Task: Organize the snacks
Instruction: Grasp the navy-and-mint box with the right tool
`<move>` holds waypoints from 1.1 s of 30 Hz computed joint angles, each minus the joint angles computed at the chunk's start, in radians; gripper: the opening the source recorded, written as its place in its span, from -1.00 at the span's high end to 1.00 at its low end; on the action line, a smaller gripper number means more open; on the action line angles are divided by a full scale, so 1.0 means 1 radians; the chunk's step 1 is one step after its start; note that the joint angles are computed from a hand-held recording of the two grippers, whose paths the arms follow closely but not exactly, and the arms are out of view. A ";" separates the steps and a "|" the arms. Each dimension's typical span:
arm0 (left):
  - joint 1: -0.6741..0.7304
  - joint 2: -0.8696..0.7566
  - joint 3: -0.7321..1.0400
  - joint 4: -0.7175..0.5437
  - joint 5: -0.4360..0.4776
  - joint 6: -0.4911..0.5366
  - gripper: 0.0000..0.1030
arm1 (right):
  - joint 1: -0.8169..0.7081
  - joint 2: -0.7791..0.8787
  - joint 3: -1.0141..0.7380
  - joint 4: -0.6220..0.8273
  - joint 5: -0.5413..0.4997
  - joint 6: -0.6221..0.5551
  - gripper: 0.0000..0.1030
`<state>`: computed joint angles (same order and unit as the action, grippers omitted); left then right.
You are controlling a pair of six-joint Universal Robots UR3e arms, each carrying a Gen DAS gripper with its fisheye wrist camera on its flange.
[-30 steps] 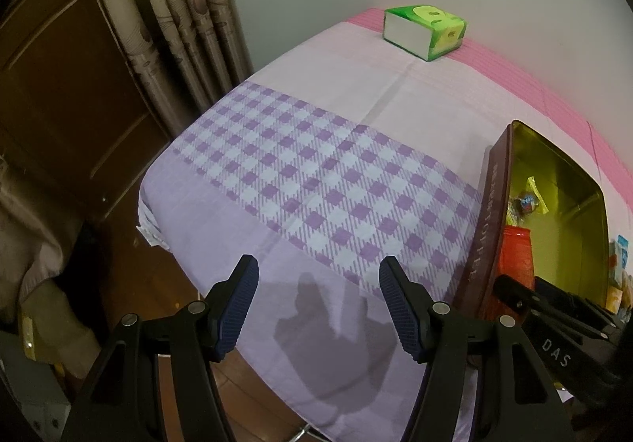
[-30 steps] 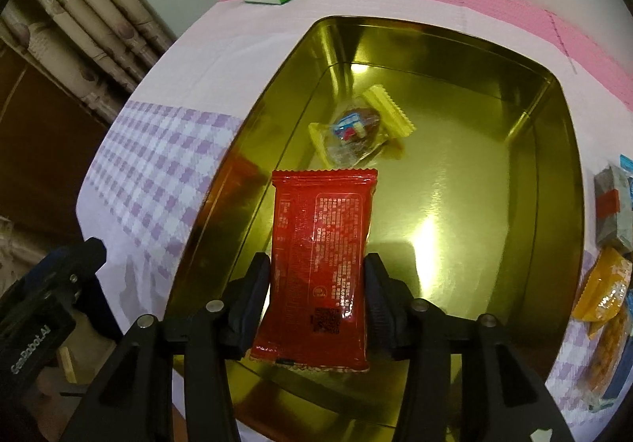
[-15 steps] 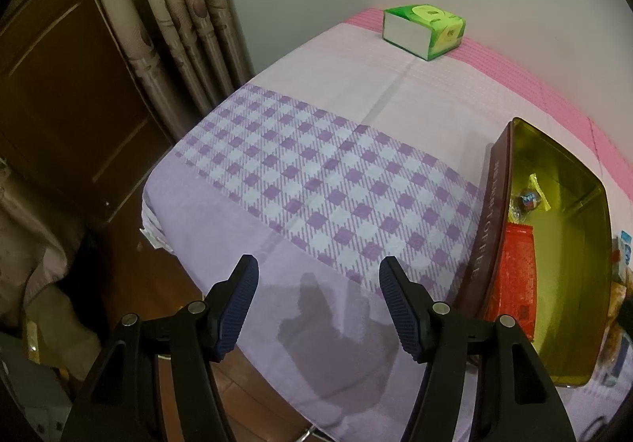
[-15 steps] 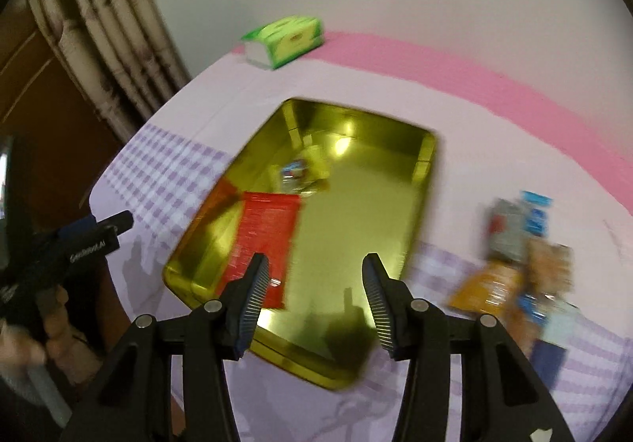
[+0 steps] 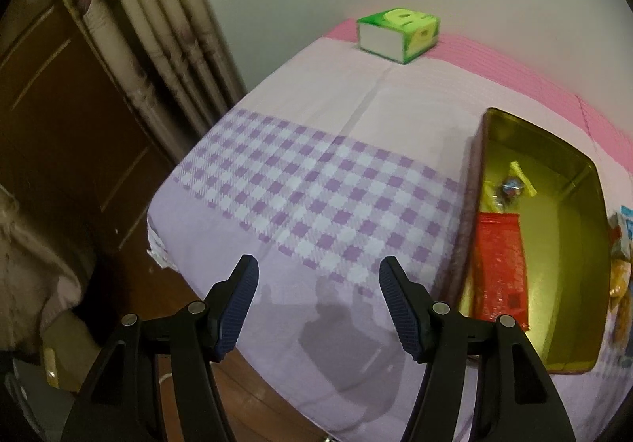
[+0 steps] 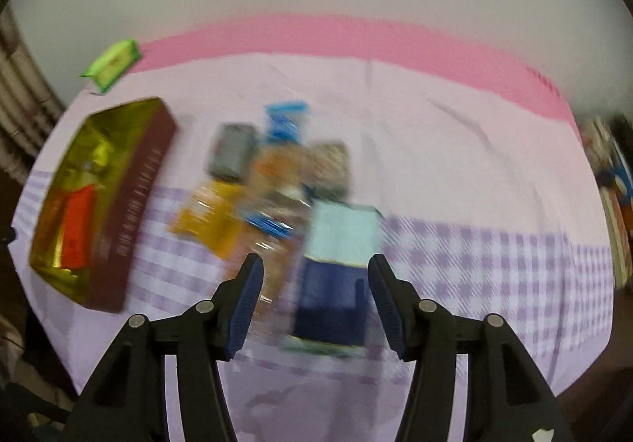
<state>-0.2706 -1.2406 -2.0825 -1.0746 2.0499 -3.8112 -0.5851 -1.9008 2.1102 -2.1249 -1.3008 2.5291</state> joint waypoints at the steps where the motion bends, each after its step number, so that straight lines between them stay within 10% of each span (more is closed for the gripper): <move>1: -0.030 -0.023 0.025 -0.005 0.014 -0.004 -0.25 | -0.007 -0.002 0.012 -0.001 -0.004 -0.002 -0.03; 23: -0.376 -0.598 0.678 -0.023 -0.093 0.121 -0.35 | 0.058 0.277 0.042 -0.284 -0.036 0.092 -0.18; 33: -0.413 -0.812 0.956 -0.114 -0.230 0.115 -0.35 | -0.026 0.207 0.094 -0.251 0.000 -0.038 0.09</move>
